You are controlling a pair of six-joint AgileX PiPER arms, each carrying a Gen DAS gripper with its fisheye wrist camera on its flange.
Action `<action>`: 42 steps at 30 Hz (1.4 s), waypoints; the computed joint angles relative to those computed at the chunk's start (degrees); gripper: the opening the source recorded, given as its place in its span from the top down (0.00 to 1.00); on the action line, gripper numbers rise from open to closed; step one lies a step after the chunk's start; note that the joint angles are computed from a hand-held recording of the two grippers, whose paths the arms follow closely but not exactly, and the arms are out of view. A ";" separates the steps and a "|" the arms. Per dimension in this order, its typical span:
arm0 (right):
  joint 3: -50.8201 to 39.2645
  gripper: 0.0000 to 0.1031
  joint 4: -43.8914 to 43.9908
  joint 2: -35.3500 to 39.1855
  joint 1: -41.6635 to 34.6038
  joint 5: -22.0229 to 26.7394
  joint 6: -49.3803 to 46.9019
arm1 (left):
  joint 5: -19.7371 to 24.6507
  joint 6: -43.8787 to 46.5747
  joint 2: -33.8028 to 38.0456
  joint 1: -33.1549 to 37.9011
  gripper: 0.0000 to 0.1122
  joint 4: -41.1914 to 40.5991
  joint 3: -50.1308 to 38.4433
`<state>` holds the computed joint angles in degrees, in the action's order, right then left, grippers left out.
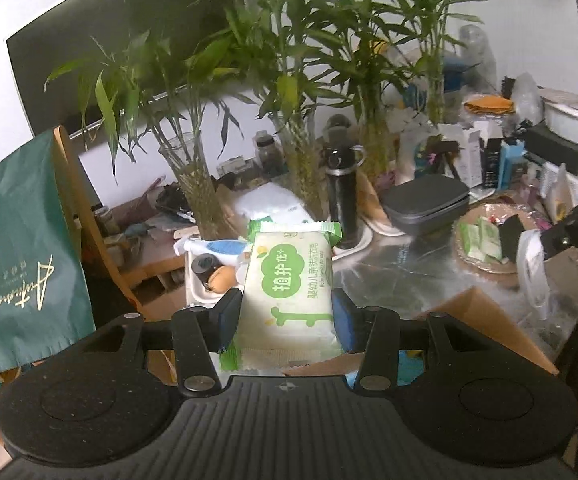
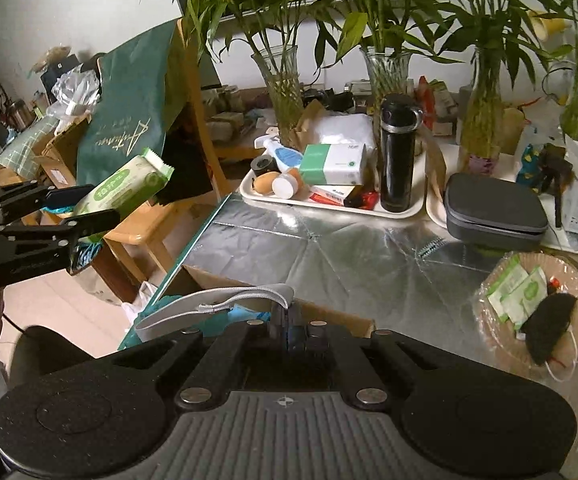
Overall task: Organize soft objects
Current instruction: 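Lower the green-and-white wipes pack into the box and open the left tool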
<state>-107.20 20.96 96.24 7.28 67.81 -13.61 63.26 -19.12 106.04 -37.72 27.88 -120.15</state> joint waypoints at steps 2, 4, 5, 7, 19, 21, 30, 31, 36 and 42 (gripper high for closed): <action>2.04 0.97 -0.06 -1.49 -0.01 -0.87 -0.27 | -1.04 -0.81 -1.91 -0.26 0.58 -1.11 2.62; 4.10 0.97 0.01 -2.77 -0.24 -1.74 -0.65 | -2.09 -1.44 -3.65 -0.25 0.58 -2.84 5.17; 4.89 0.97 0.01 -3.21 -0.34 -2.04 -0.74 | -2.59 -1.57 -4.30 -0.14 0.58 -3.85 6.21; 6.29 0.97 0.19 -3.96 -0.64 -2.51 -0.85 | -3.58 -2.03 -5.92 -0.44 0.58 -4.84 8.97; 9.15 0.97 -0.72 -3.60 -1.56 -4.93 -1.68 | -6.26 3.67 -4.33 -1.35 0.58 -13.58 11.73; 8.71 0.97 -0.89 -2.85 -1.66 -4.71 -1.95 | -6.25 4.73 -2.73 -1.52 0.58 -14.91 10.56; 8.53 0.97 -0.85 -0.79 -2.75 -4.74 -2.16 | -3.48 8.69 6.64 -1.00 0.58 -21.38 1.71; 8.59 0.97 -0.86 -0.65 -2.90 -4.77 -2.15 | -3.55 8.30 6.99 -1.39 0.57 -20.14 1.54; 8.76 0.97 -1.09 -0.29 -3.19 -4.77 -1.95 | -4.69 4.02 5.49 -4.13 0.43 -10.62 4.08; 8.78 0.97 -1.18 0.10 -2.57 -5.21 -1.45 | -6.55 1.98 2.18 -2.56 0.43 -11.94 8.08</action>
<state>-98.41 19.78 96.34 4.71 62.60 -15.06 56.72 -17.15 108.22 -40.27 15.94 -112.07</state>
